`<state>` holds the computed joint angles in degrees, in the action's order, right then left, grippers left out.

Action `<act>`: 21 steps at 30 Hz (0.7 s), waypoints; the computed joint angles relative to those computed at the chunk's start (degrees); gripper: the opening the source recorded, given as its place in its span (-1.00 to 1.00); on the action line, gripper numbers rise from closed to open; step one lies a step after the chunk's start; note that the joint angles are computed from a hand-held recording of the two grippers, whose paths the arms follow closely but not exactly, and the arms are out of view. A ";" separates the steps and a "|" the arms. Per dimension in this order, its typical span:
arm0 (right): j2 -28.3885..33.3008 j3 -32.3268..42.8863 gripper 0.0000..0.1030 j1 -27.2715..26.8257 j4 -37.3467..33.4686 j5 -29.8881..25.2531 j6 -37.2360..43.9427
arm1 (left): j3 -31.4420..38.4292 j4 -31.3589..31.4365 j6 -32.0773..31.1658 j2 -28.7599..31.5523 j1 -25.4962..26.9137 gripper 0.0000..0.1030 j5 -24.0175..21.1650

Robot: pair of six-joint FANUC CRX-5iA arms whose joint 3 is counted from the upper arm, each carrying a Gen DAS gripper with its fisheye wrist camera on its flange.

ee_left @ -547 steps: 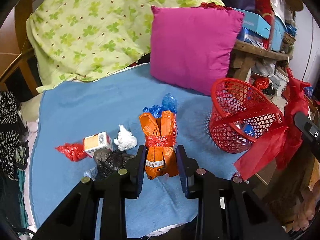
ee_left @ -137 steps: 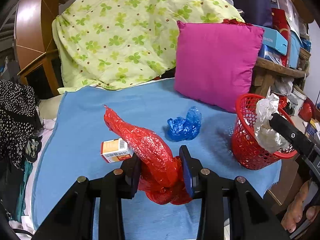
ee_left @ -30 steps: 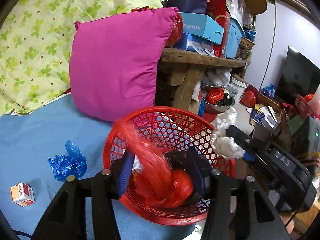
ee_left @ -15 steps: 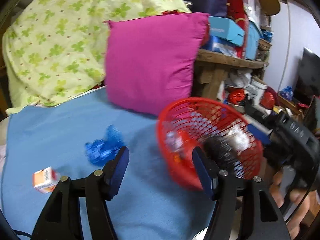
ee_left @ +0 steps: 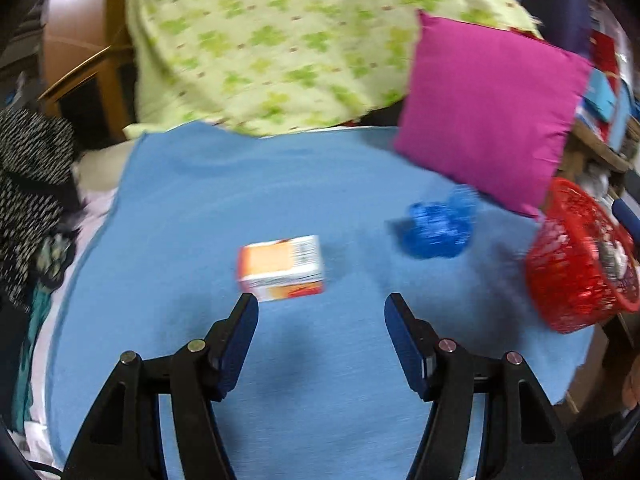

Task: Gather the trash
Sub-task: 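Bring both open tools back to the blue bag and carton, then grasp the blue plastic bag with the right tool while the left tool grasps the orange-and-white carton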

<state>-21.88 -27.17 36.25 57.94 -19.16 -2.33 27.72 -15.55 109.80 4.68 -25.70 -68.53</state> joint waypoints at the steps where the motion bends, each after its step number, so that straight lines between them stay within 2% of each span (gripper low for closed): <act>1: 1.81 2.29 0.20 2.02 -4.92 -1.58 5.12 | -1.64 0.68 -0.37 -0.94 1.36 0.29 0.44; 6: 10.40 13.50 0.20 6.82 -25.97 -9.31 24.41 | -6.24 3.78 -3.52 -2.95 5.70 0.29 2.14; 10: 16.73 20.73 0.21 6.52 -35.17 -14.94 31.80 | -7.53 6.67 -9.23 -2.55 8.68 0.29 3.96; 16: 24.66 29.19 0.21 1.48 -48.08 -18.28 35.88 | -6.14 14.06 -22.18 1.20 13.16 0.30 7.70; 19: 27.35 31.91 0.21 -1.94 -54.43 -17.76 35.63 | -6.62 22.61 -31.85 3.61 15.57 0.31 10.29; 21: 28.44 32.33 0.21 -3.19 -54.54 -17.20 33.44 | -6.27 29.96 -38.75 6.08 17.32 0.41 9.42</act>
<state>6.56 5.15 33.06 3.39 -36.36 31.11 21.46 14.41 71.05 10.76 -8.38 -59.11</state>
